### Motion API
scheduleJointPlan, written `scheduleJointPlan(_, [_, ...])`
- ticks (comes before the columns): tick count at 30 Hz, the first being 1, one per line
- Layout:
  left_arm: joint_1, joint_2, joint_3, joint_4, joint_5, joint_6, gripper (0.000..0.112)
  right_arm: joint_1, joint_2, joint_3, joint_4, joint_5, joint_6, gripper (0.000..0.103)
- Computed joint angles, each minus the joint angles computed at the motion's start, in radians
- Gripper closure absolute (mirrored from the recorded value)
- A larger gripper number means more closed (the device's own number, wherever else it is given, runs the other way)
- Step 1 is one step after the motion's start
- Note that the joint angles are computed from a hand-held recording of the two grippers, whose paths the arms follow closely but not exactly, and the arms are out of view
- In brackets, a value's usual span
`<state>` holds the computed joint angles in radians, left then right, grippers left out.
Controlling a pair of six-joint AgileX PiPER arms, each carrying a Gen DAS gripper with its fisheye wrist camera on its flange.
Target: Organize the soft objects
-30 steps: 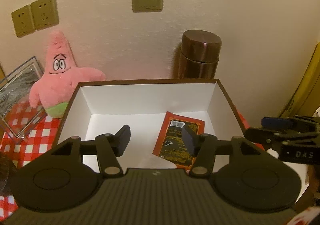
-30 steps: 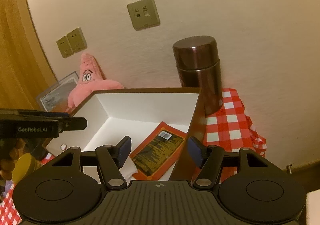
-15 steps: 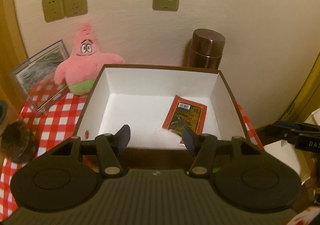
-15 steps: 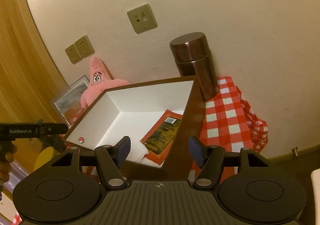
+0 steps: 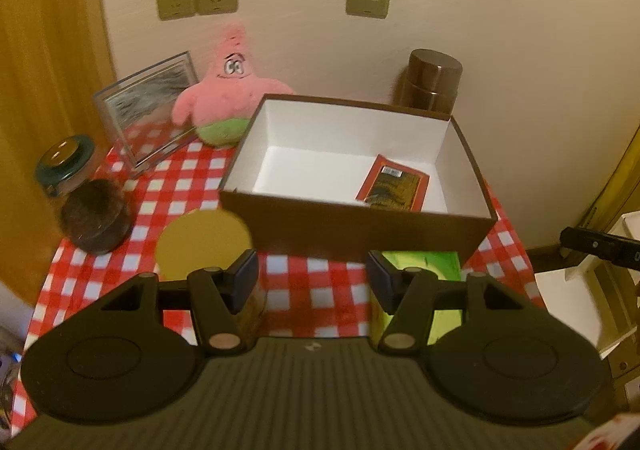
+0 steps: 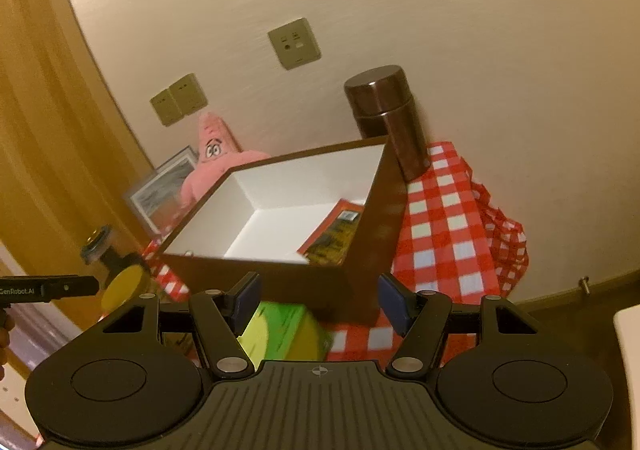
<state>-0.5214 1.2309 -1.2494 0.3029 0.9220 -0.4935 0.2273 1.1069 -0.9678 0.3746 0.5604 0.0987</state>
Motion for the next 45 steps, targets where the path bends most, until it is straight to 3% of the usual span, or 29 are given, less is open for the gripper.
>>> scheduleJointPlan(6, [-0.010, -0.147, 0.110, 0.009, 0.047, -0.011, 0.055, 0.166, -0.100, 0.043, -0.237, 0.037, 0.294, 0.039])
scheduleJointPlan(11, [0.025, -0.252, 0.200, -0.043, 0.064, 0.059, 0.055, 0.434, -0.155, 0.065, -0.610, 0.116, 0.733, 0.039])
scheduleJointPlan(15, [0.093, -0.323, 0.260, -0.127, 0.069, 0.168, 0.055, 0.652, -0.162, 0.066, -0.828, 0.220, 1.049, 0.039])
scheduleJointPlan(20, [0.244, -0.397, 0.316, -0.263, 0.088, 0.371, 0.055, 0.869, -0.135, 0.068, -0.979, 0.335, 1.327, 0.039])
scheduleJointPlan(27, [0.587, -0.456, 0.387, -0.508, 0.148, 0.750, 0.055, 1.004, -0.049, 0.080, -0.984, 0.374, 1.470, 0.039])
scheduleJointPlan(35, [0.956, -0.468, 0.466, -0.720, 0.256, 1.136, 0.055, 1.066, 0.067, 0.053, -0.913, 0.350, 1.470, 0.039])
scheduleJointPlan(45, [1.080, -0.451, 0.540, -0.779, 0.275, 1.293, 0.055, 1.064, 0.168, 0.030, -0.844, 0.329, 1.432, 0.039])
